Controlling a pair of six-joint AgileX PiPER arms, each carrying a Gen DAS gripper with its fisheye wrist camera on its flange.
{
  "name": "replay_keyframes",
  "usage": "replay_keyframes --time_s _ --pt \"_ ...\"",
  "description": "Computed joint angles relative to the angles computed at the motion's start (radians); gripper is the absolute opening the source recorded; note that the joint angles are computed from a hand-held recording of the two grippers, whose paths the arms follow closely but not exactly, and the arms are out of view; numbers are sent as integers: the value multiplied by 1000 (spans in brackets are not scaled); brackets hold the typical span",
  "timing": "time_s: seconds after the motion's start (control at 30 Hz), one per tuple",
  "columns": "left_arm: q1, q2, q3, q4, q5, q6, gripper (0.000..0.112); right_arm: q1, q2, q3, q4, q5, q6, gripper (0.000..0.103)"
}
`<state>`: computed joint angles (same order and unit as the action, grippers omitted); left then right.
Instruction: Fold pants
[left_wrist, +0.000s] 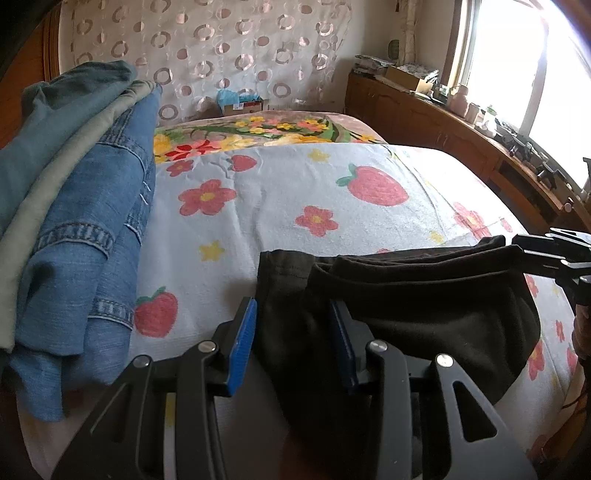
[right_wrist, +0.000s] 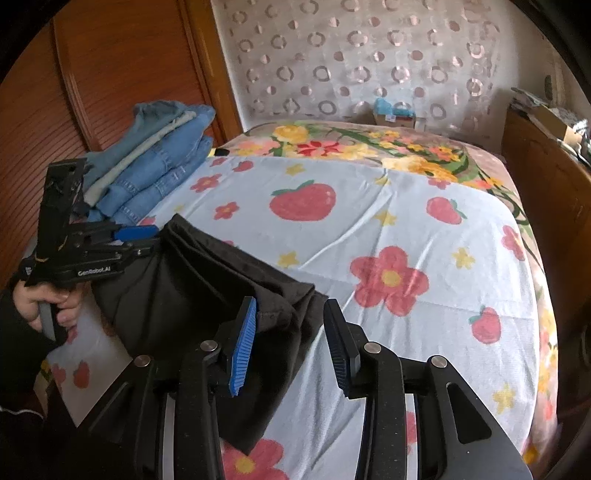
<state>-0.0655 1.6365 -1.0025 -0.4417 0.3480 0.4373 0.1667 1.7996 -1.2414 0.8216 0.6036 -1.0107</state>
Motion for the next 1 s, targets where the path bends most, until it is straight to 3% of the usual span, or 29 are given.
replay_keyframes --time_s 0.3,0.6,1.0 --pt "3 0 3 -14 -3 14 39 5 -27 22 -29 0 17 37" --pt "1 -1 5 -8 -5 8 40 71 117 -140 -338 -77 318 37" --pt "-14 -109 67 69 -17 -89 39 28 28 -37 -163 -62 190 37"
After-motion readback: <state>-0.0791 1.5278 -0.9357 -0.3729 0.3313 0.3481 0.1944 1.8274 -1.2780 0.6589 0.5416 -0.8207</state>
